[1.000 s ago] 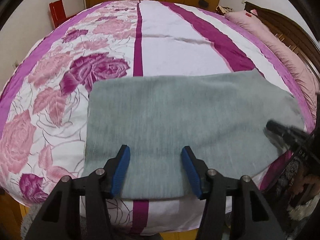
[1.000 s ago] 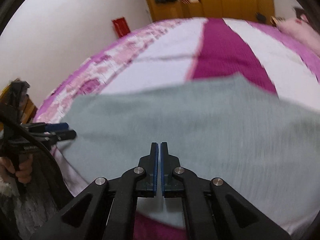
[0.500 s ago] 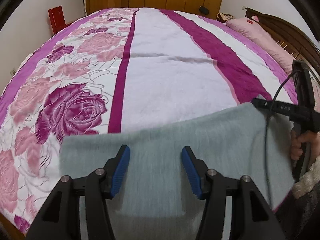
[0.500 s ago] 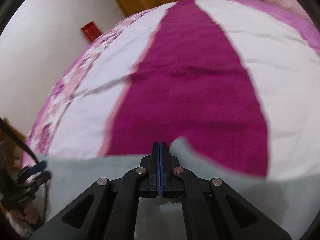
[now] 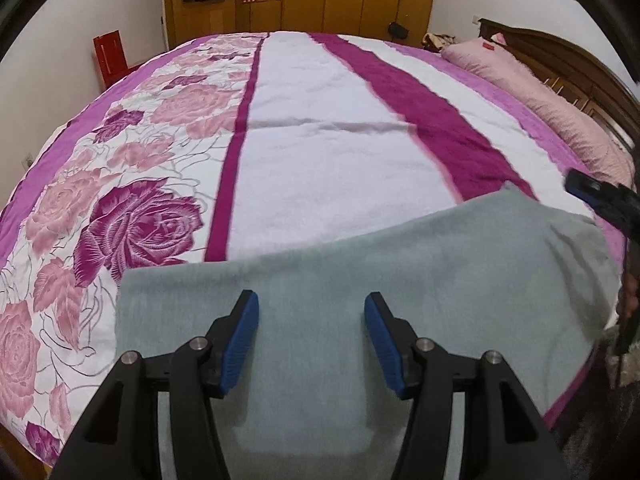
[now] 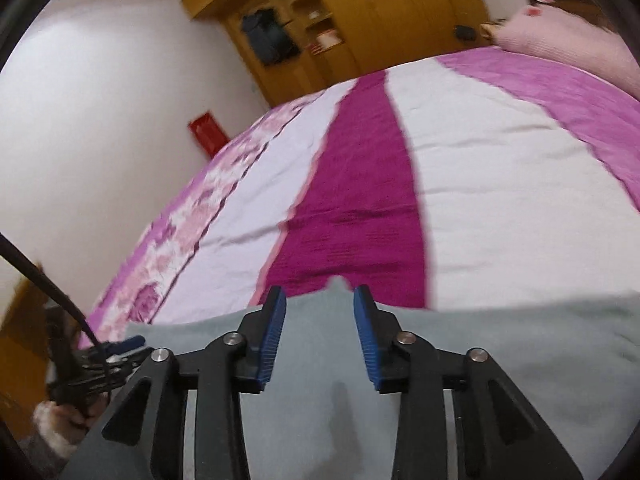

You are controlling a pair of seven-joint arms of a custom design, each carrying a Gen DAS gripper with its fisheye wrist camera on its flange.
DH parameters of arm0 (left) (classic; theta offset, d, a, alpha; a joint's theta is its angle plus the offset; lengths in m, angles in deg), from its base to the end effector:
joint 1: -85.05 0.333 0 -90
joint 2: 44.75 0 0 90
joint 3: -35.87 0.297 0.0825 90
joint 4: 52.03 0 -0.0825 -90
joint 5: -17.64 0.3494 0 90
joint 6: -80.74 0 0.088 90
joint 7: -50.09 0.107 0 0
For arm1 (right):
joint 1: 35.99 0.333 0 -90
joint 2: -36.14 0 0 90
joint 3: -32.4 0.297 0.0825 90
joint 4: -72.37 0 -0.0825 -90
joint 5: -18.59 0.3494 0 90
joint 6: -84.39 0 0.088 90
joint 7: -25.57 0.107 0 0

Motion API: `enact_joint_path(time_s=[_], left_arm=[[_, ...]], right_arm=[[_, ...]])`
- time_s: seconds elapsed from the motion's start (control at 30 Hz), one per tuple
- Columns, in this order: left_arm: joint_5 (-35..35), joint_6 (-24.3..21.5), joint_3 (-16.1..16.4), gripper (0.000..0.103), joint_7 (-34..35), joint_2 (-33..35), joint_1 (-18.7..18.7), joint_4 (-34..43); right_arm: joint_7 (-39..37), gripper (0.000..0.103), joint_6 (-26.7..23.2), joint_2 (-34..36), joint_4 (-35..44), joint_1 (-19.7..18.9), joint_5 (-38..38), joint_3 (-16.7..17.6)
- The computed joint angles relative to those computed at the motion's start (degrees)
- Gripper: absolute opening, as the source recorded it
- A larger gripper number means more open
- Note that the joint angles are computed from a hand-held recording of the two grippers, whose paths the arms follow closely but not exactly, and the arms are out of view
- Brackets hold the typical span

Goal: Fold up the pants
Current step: 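Grasp the elastic ankle cuff with the right tool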

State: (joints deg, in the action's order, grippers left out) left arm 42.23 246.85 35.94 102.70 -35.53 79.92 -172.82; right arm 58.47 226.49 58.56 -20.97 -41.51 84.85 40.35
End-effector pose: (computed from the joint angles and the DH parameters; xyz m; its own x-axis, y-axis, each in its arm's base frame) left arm 0.5759 -0.0760 0.4127 0.1574 -0.9855 0.0634 -0.7769 -0.1632 -0.6081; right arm 0.6650 0.0122 0.4416 0.3913 -0.7892 -0.4734 -0.7097 0.0687 -0.7011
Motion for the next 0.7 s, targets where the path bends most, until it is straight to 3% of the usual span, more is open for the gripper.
enact_joint_path(time_s=[0.17,0.37,0.43,0.5,0.7], left_arm=[[3.8,0.7,-0.2,0.058,-5.2,-1.1,-2.2,-0.8],[7.8,0.1,-2.5,0.058,-8.1,-2.0,-4.3,-0.9],[6.4,-0.3,-3.8,0.058,-6.7,-1.6,-4.6,-0.2],[3.9,-1.3,-4.9,0.058,-4.5,-0.6,-5.1,1.4],[4.2,-3.4,-4.7,0.058,-3.8,0.8,-8.0,4.0]], right_arm=[[0.9,0.051,-0.2,-4.0,-5.6,-5.5,7.3,-3.5],[2.2,0.062,-10.3,-1.4,-8.4,-13.6,19.4,-8.2],[4.2,0.063,-11.2,0.2,-7.8,-14.2,19.0,-8.9],[6.9,0.063,-15.5,3.0,-6.2,-15.8,18.4,-8.7],[6.5,0.063,-23.0,4.4,-7.5,-18.1,18.0,-7.3]])
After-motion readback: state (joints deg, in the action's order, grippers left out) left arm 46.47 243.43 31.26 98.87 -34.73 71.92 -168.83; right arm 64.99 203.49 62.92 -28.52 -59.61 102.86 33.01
